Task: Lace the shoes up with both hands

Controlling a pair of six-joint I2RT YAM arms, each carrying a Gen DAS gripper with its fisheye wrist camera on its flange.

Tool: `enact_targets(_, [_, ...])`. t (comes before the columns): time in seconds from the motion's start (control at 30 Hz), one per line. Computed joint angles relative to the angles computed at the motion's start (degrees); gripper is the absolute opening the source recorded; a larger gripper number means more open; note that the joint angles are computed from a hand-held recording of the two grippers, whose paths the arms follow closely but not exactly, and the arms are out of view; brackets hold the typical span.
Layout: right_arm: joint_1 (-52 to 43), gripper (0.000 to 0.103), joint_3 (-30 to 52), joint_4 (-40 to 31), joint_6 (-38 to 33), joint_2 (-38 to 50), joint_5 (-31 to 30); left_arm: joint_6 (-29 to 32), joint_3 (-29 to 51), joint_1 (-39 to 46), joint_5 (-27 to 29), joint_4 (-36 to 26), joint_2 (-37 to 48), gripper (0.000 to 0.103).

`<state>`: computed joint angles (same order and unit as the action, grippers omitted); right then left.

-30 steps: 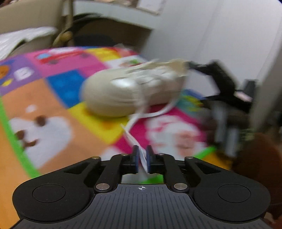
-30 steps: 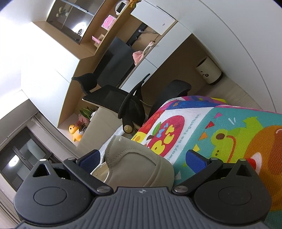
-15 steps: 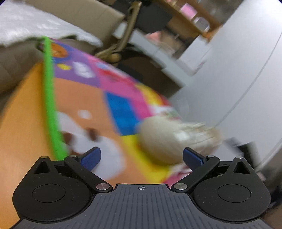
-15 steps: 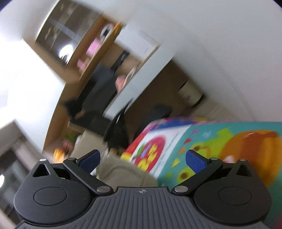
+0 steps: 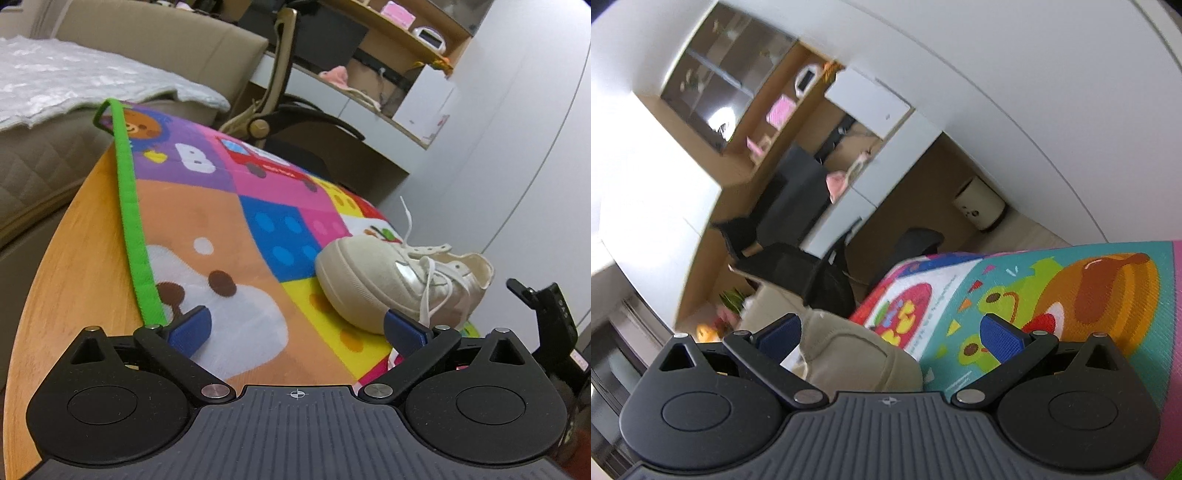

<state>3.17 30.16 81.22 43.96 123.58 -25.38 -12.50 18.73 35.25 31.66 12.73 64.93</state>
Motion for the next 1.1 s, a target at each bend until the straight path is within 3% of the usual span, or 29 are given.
enact_targets(0.13, [0.4, 0.103, 2.6, -12.8, -6.2, -4.6, -2.6, 0.8, 0.7, -0.5, 0.0, -0.7, 0.3, 0.103])
enact_targets(0.27, [-1.7, 0.103, 8.6, -26.2, -15.3, -7.9, -13.9, -1.8, 3.2, 1.1, 8.7, 0.5, 3.7, 0.103])
enact_targets(0.33, [-0.7, 0.103, 11.5, -29.8, -20.6, -9.1, -13.4, -3.3, 6.7, -3.3, 2.7, -1.0, 6.1, 0.103])
enact_targets(0.4, [0.3, 0.103, 17.6, -38.5, -24.0, -8.4, -14.7, -5.0, 11.1, -8.2, -4.7, -3.2, 10.1, 0.103])
enact_targets(0.5, [1.1, 0.103, 27.0, -52.1, -25.6, -4.2, -18.6, -5.6, 14.9, -11.2, -4.1, -2.1, 16.1, 0.103])
enact_targets(0.63, [2.0, 0.103, 28.9, -56.9, -31.1, -3.2, -19.1, -6.5, 15.6, -13.9, -1.7, -1.5, 17.3, 0.103])
enact_targets(0.73, [1.4, 0.103, 29.4, -62.3, -35.1, -4.3, -21.7, -5.8, 13.6, -17.9, -9.7, -7.1, 10.9, 0.103])
enact_targets(0.83, [0.5, 0.103, 29.2, -65.9, -39.3, -5.5, -24.3, -6.3, 11.6, -16.3, -7.4, -9.4, 7.4, 0.103])
enact_targets(0.9, [-0.4, 0.103, 28.4, -63.6, -38.3, -4.7, -26.4, -6.5, 11.6, -14.8, -4.8, -9.8, 7.3, 0.103])
enact_targets(1.03, [-2.6, 0.103, 26.9, -53.0, -30.1, -1.5, -30.9, -4.1, 12.1, -17.6, -11.5, -9.3, 7.9, 0.103])
enact_targets(1.1, [-2.7, 0.103, 26.2, -50.5, -28.6, -1.2, -31.3, -4.3, 12.9, -17.9, -11.3, -9.1, 9.6, 0.103])
